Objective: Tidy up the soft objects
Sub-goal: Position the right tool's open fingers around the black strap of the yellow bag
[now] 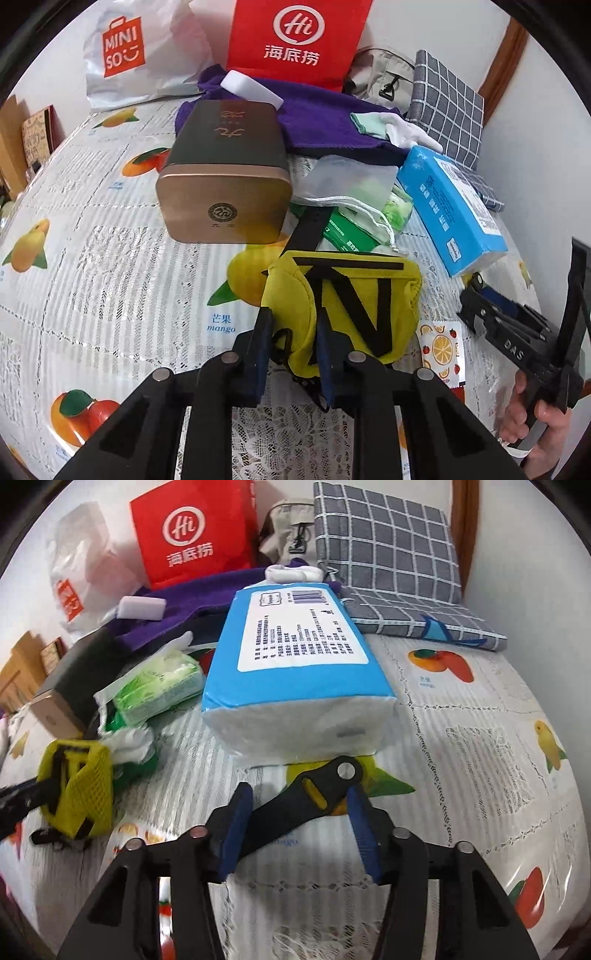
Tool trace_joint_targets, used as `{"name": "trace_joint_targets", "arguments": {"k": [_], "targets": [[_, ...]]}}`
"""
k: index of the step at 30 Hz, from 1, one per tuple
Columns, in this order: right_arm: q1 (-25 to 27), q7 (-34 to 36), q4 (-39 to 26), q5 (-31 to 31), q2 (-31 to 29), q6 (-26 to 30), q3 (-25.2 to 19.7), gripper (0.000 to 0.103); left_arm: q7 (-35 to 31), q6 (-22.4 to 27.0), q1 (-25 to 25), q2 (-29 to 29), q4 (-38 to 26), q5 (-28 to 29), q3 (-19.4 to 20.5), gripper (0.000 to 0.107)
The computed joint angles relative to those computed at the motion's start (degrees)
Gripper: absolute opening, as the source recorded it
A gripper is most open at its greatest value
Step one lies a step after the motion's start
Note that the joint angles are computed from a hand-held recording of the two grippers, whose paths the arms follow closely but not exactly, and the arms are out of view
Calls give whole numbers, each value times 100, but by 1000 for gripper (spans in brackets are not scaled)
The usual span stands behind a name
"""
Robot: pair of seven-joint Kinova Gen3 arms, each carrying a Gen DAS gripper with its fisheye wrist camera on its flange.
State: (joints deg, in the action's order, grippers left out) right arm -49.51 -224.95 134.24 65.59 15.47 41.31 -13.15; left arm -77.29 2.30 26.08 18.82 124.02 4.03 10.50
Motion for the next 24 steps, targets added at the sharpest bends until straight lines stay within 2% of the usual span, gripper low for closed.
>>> {"name": "trace_joint_targets", "arguments": {"k": [4, 8, 9, 11, 13, 14, 16, 17, 18, 20, 22, 24], "targets": [[149, 72, 281, 282, -277, -386, -53, 38, 18, -27, 89, -66, 78, -21, -146, 20], [265, 259, 566, 366, -632, -824, -76, 29, 30, -63, -188, -59, 129, 19, 73, 20], [336, 437, 605, 236, -716, -894, -131, 24, 40, -61, -142, -77, 141, 21, 19, 20], [525, 647, 646, -68, -797, -793, -442, 22, 102, -25, 162, -133, 153, 17, -306, 20], [513, 484, 740, -241, -936, -728, -529, 23, 171, 43, 372, -141, 131, -3, -547, 20], [403, 262, 816, -188, -1026, -805, -413, 23, 230, 38, 318, -131, 134, -36, -510, 20], [438, -204, 930, 128, -1150, -1095, -315, 33, 197, -13, 23, -101, 156, 31, -236, 20], [482, -437, 939, 296, -1143, -1227, -262, 50, 197, -4, -7, -85, 140, 30, -207, 20], [575, -670, 914, 502, -1071, -1305, -285, 63, 204, 19, 69, -82, 117, 9, -277, 20], [446, -961, 760, 634, -856, -1181, -185, 67, 244, 71, 326, -74, 62, -43, -536, 20], [487, -880, 482, 393, -569, -804, -319, 70, 239, 81, 231, -50, 31, -61, -445, 20], [618, -466, 86, -27, -238, -338, -507, 75, 177, 86, -8, -23, 14, -74, -219, 20]]}}
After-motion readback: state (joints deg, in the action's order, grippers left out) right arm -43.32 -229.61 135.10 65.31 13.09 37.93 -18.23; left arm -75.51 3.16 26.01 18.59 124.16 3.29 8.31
